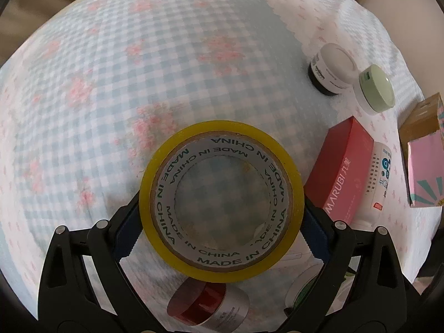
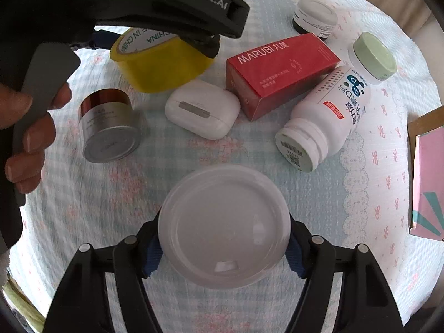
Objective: Organize rigid objects
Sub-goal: 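Carry the tape roll and white jar into the cardboard box and release both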
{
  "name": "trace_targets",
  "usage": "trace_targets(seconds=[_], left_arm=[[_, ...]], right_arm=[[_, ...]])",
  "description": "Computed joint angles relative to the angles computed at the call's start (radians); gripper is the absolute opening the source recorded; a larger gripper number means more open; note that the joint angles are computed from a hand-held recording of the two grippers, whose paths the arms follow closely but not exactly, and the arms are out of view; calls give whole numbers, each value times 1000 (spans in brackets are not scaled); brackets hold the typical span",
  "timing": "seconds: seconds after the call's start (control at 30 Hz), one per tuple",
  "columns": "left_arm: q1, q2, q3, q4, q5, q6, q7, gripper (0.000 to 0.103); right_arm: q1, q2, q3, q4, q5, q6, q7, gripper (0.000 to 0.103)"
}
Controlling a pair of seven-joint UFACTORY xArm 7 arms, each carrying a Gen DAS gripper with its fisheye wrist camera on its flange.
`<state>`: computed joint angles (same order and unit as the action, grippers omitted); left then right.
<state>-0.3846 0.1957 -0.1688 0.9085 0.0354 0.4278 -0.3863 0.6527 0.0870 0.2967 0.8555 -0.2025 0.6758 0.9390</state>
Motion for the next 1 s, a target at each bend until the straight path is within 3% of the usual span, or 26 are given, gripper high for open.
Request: trace_targets(seconds=[0.23, 0.47, 0.63, 0.7, 0.83, 1.0], left_arm=[[9, -136, 11, -110, 54, -19, -53, 96], [29, -321, -14, -178, 86, 20, -116, 96], [26, -490, -50, -184, 79, 130, -147, 96], [24, -561, -74, -153, 87, 222, -162, 96], [13, -648, -107, -83, 85, 340, -172, 96], [4, -681, -169, 28, 93, 450, -217, 96]], right_arm=[[-8, -53, 3, -12, 4, 16, 11, 67], [-27, -198, 24, -59, -5, 46, 46, 67], [-51, -345, 36, -61, 20, 125, 24, 67], [-56, -398, 49, -53, 46, 166, 20, 67], [-73, -541, 26, -12, 125, 296, -50, 67], [-122, -661, 14, 17, 161, 387, -130, 67]])
